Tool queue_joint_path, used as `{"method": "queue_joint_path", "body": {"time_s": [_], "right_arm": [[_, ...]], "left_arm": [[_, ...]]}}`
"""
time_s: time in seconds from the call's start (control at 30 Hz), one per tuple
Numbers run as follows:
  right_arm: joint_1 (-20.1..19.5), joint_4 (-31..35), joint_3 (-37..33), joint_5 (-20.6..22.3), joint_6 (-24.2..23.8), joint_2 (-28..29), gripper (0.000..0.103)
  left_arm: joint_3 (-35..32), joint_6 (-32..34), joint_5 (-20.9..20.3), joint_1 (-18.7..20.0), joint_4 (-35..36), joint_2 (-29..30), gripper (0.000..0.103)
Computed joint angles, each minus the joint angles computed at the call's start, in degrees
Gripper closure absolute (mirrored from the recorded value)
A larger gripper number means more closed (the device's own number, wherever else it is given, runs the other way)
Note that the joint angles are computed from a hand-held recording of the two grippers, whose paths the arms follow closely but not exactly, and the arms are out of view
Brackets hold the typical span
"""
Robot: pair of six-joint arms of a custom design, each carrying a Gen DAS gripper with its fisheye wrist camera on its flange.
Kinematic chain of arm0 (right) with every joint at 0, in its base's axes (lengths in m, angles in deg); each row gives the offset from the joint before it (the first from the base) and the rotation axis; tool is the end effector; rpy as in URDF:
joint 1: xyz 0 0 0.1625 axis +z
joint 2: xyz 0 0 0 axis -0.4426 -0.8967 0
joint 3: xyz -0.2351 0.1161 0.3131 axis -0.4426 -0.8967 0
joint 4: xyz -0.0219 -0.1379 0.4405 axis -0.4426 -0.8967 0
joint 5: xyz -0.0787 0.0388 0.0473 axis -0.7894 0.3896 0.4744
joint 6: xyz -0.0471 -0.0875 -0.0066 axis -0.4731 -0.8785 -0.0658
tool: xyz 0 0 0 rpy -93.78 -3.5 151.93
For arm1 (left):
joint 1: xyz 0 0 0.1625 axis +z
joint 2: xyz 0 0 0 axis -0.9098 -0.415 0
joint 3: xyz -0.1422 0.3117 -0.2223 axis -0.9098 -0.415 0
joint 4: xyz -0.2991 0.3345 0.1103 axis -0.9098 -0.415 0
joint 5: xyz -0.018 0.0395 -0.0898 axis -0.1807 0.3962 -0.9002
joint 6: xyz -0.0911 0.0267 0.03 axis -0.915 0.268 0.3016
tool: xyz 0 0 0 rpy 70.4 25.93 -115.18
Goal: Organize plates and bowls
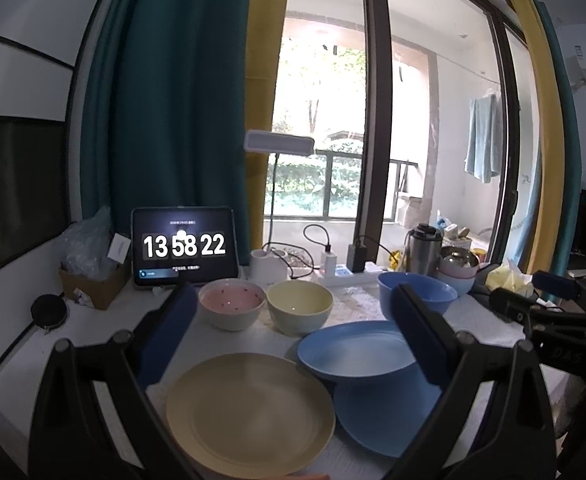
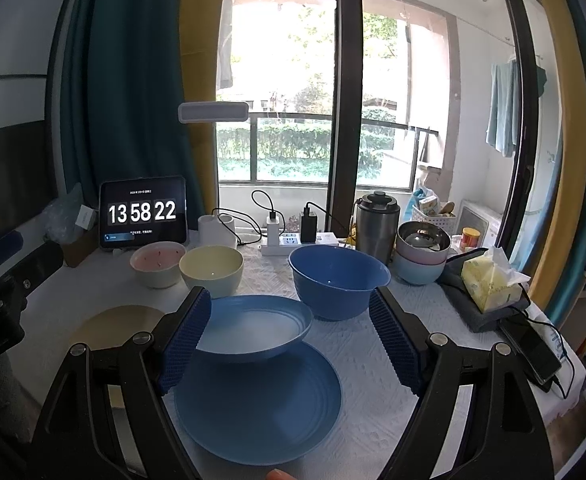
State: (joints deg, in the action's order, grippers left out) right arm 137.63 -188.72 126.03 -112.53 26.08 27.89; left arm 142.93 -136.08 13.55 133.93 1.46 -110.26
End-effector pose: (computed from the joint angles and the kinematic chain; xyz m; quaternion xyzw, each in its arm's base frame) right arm 0.3494 -0.6508 -0.0122 0.3121 -0.7774 0.4727 0.2735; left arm -0.0387 -0.6069 0.3116 0.1876 0.7251 -0.5963 0.2889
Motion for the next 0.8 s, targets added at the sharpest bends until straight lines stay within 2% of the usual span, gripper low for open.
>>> {"method": "queue_joint_path", "body": {"time_s": [0.8], "right_arm": [[0.13,1.49,-1.07,-0.53,0.47,0.37,0.019]], "left_arm": [[-1.41,-0.6,0.08,0.7,1.31,1.03,0.005]]}}
